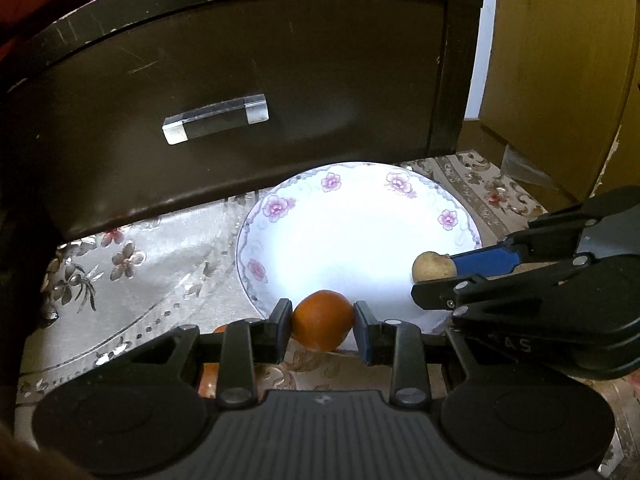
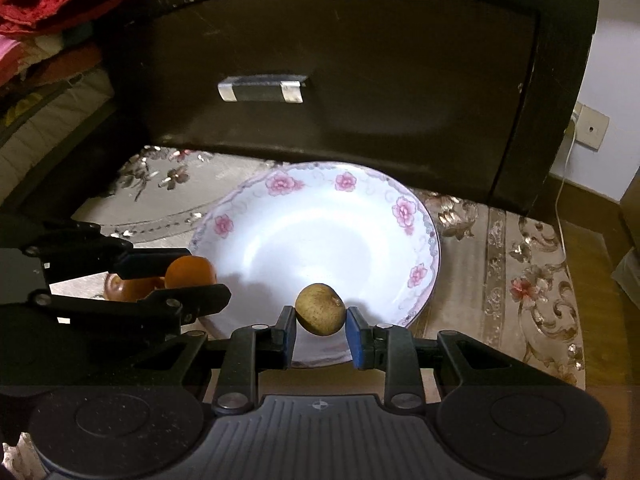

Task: Organize fruits
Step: 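Carry the orange with the left tool into the white bowl while the right tool drops the potato there, then move the left tool to the large dark tomato while the right tool approaches the red tomato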

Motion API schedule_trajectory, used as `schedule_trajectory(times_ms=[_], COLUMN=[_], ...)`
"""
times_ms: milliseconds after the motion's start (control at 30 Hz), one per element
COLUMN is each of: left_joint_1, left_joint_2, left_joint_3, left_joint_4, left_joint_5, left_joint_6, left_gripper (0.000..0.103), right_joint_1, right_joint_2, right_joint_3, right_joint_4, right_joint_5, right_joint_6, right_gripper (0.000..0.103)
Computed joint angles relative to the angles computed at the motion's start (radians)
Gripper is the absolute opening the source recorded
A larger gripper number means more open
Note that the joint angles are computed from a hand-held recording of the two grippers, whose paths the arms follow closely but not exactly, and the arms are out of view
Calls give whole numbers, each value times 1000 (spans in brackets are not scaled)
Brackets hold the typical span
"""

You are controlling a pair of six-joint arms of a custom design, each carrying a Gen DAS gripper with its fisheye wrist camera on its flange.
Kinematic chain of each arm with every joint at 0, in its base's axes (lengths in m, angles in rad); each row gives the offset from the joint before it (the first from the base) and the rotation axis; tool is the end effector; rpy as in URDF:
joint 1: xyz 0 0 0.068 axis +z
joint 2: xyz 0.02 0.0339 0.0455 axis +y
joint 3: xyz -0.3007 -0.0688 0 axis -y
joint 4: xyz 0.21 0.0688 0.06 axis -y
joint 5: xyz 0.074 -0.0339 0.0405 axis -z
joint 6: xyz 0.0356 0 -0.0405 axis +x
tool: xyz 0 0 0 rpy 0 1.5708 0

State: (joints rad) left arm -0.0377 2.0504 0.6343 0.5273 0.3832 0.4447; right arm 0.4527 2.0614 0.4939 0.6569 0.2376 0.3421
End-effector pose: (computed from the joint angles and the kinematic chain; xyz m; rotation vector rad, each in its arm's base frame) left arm 0.3171 -0.0253 0.0989 0.7299 2.2791 -0.2823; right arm 0.2635 0.1189 0.0832 -0.0353 2.4465 0.0551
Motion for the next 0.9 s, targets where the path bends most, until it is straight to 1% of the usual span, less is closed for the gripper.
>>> schedule_trajectory(times_ms=[100,300,400,567,900], left_joint_1=[-3,-2,0,17,88], left_joint_2=[8,10,5,-18,-63], left_joint_3=[16,15,10,-3,-11], left_joint_4=[-15,-12,-12,-13,-55], left_joint_5=[-4,-15,-21,-11,14], left_joint_6=[-15,-22,-22,-19,-9], left_gripper=[39,40,43,44,45], right_joint_1=[-8,-13,-12,-10,26], right_joint_2=[4,-2,-10,-30,-59], right_joint_3=[3,-4,-7,-20,-26], right_joint_4=[2,13,15,26,17], right_joint_5=[-5,-6,-5,4,4], right_joint_6=[-3,-3,-2,8,30], right_gripper=[26,27,27,28,29])
